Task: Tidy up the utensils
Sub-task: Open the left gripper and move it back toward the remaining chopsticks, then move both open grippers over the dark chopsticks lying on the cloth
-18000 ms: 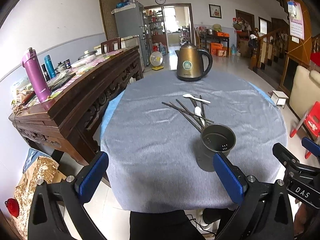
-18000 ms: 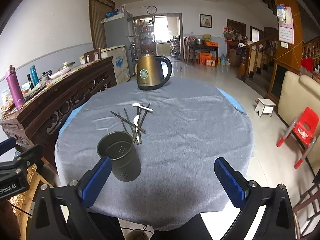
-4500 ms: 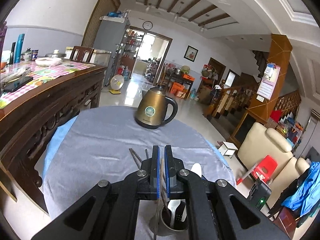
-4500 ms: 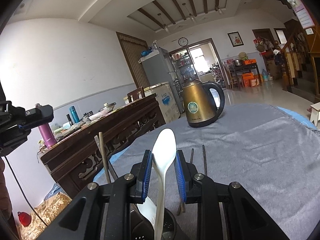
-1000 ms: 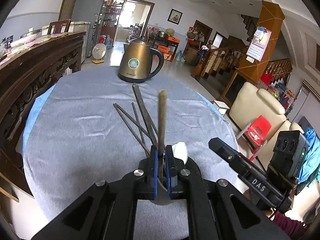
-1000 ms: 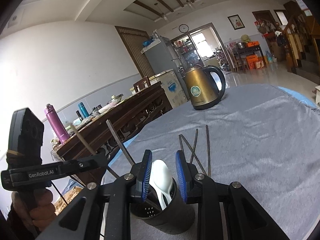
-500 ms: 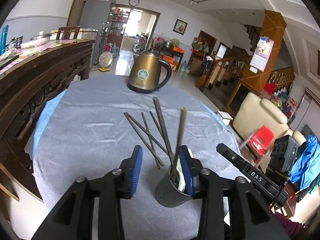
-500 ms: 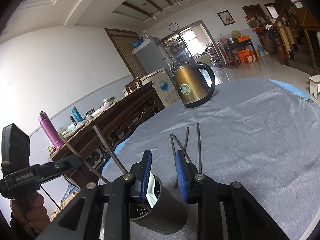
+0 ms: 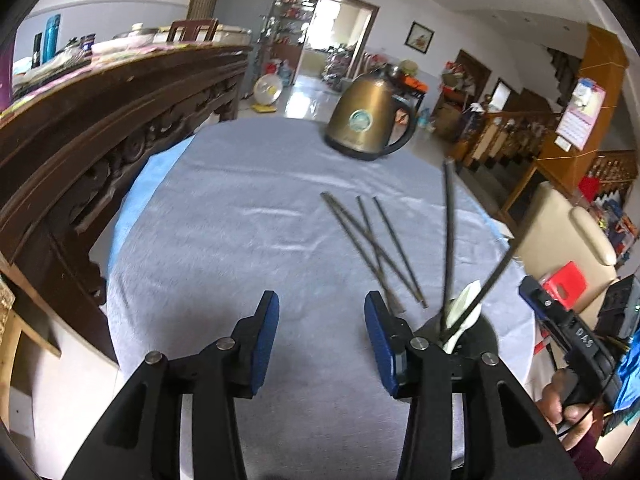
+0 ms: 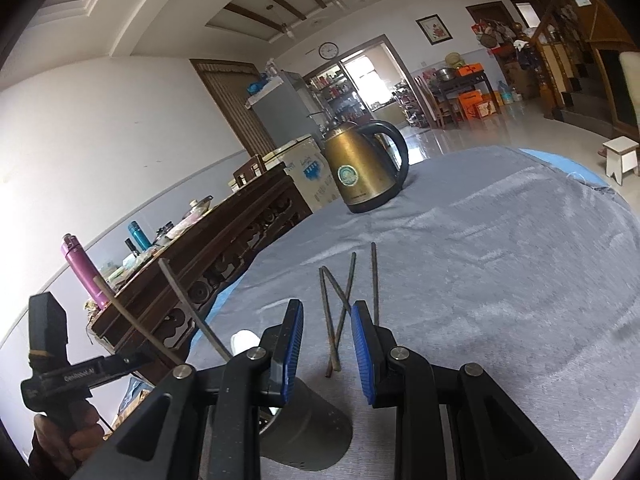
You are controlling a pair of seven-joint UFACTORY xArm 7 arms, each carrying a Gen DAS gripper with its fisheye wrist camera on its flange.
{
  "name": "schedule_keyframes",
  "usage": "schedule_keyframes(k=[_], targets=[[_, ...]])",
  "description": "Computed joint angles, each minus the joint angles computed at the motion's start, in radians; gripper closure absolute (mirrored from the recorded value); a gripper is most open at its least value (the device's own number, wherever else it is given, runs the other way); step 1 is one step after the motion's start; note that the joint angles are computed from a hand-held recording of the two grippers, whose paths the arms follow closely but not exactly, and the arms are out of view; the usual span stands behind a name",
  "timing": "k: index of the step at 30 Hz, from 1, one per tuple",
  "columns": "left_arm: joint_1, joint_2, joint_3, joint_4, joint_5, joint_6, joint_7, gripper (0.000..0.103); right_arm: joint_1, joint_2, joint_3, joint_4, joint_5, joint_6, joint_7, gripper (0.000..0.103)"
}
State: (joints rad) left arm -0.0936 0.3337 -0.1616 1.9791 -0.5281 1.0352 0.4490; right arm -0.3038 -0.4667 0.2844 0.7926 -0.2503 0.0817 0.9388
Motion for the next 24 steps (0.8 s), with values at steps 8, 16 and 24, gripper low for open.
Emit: schedule_keyframes(k=[8,16,24], targets=[[-0.065,-0.007,0.034,-0.035,0.181,-0.104,-0.072,0.048,0.034,0.01,-0.032,0.004,0.014,0.016,-0.019,0.076],[-0.079,-0.027,0.044,-0.082,0.285,-0.167,-0.108,0.045,0.074,0.02,-0.063,0.001,0.039,0.034,-0.031,0.073],[-0.089,-0.027,0.047,-0.095,0.34,-0.189,-0.132,0.043,0.079,0.021,-0.066,-0.004,0.039,0.043,-0.026,0.073]])
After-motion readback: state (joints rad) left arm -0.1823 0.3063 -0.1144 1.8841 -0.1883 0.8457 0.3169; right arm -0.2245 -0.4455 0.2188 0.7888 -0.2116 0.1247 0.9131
